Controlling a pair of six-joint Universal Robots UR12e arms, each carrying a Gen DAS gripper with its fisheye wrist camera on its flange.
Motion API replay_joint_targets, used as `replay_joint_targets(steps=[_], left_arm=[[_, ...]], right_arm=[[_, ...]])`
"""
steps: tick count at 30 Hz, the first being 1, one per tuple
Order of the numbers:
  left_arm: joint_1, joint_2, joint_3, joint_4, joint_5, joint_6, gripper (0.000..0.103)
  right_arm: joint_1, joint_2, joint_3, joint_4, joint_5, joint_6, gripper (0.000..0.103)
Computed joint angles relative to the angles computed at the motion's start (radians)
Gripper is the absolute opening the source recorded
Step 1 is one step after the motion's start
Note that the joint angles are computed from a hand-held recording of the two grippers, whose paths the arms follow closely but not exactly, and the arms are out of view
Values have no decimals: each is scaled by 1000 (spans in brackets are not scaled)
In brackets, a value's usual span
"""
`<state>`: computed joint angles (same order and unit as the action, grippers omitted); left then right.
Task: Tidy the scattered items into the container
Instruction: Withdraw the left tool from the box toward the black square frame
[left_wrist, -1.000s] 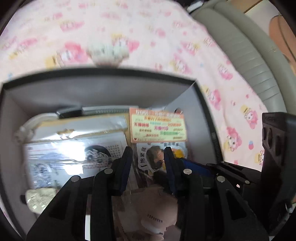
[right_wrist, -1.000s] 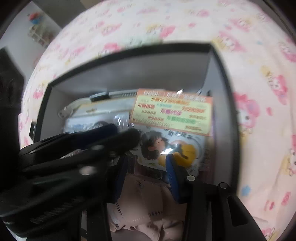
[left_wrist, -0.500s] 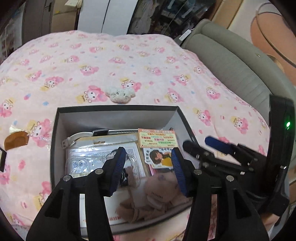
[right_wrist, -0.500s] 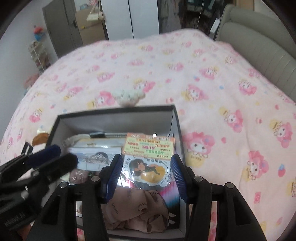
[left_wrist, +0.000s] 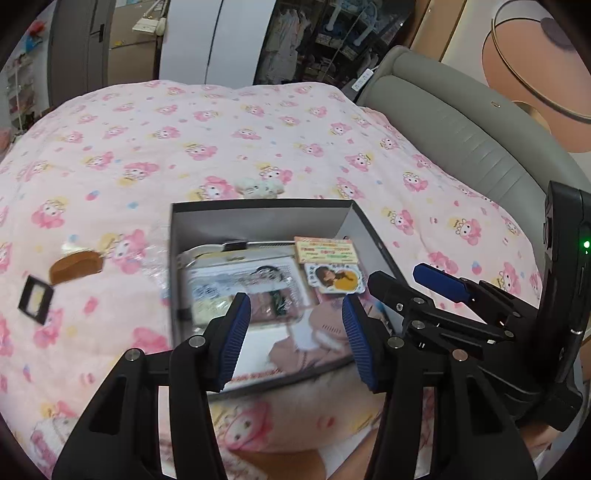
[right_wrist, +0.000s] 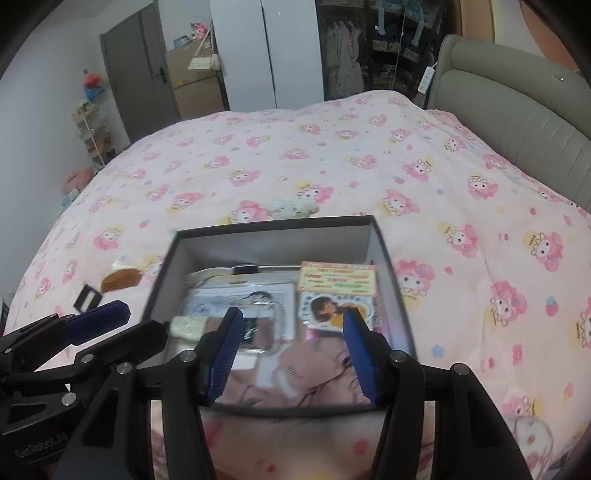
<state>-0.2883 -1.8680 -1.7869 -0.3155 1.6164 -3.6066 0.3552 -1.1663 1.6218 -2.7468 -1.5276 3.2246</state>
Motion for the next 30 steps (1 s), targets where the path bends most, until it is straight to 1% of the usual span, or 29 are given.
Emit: replay_joint_targets(steps=[6,9,12,15,18,20,30], left_arm=[[10,74,-88,3,37,-30,53],[20,114,-131,-9,68,-48,53],[35,151,-177,-4,84,-71,53],[57,186,-223,7,80,-98,53],[81,217,-261,9,72,-112,53],[93,234,-280,8,72,-114,53],[151,288,-364,47,75,-157,53]], right_arm=[[37,-15,19,-6,21,-27,52],[61,-9,11,3,35,-53,52],[85,1,-2,21,65,-68,52],[111,11,-16,30,78,-90,52],[134,21,-26,18,80,-91,52],[150,31,-43,39,74,-110,52],[207,73,-109,86,53,-166,52]])
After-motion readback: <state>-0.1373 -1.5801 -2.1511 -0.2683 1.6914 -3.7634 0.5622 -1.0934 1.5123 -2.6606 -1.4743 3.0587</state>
